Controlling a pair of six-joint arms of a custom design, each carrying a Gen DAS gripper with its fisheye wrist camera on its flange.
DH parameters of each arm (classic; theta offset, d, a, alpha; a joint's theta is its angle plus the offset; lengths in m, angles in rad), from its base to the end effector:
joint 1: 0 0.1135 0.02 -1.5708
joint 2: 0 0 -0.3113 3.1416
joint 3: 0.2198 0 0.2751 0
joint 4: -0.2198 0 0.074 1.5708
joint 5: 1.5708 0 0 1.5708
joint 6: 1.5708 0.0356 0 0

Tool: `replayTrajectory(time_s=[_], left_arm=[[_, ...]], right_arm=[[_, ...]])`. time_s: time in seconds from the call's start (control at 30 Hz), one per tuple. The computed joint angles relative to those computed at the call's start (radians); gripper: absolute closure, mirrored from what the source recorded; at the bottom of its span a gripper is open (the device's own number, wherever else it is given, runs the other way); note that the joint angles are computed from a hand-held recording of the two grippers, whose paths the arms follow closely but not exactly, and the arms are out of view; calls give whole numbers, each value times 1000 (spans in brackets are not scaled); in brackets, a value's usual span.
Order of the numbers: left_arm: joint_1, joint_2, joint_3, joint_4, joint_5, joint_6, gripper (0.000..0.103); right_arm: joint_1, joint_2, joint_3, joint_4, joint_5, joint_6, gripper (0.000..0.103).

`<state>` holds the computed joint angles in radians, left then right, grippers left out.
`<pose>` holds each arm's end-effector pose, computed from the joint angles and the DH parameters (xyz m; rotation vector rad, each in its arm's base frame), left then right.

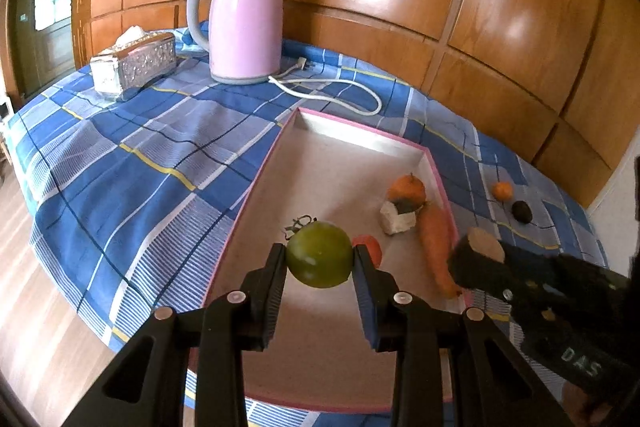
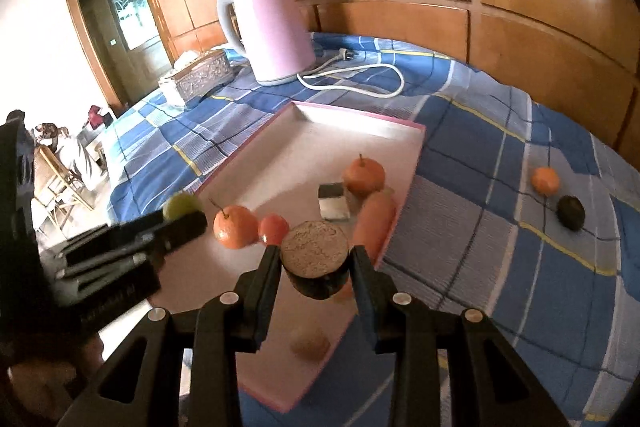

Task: Organize fruits
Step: 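Carry the green fruit and eggplant slice into the tray and release both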

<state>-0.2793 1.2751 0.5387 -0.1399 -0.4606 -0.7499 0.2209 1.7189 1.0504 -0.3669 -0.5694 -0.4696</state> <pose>0.2315 -0.0499 0.1940 -0.7330 2.2124 0.0603 0.3537 0.0991 0.2126 -1.0245 2.2615 0.6345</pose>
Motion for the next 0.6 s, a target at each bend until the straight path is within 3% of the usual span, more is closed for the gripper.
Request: replayTrajectory(time_s=[0.27, 0.3, 0.37, 0.5, 0.6], left_arm=[[7, 42, 2, -17, -5, -44, 67], [3, 42, 2, -20, -12, -48, 65], [-4, 42, 4, -30, -30, -55, 50], [-19, 34, 6, -41, -56, -66, 47], [-35, 25, 8, -54, -79, -86, 34]], right_arm=[[46, 35, -10, 20, 46, 29, 65], [45, 28, -24, 36, 47, 32, 65], [41, 19, -36, 49, 51, 38, 63], [23, 10, -46, 52, 51, 58, 62], [4, -9, -68, 79, 76, 91, 61]])
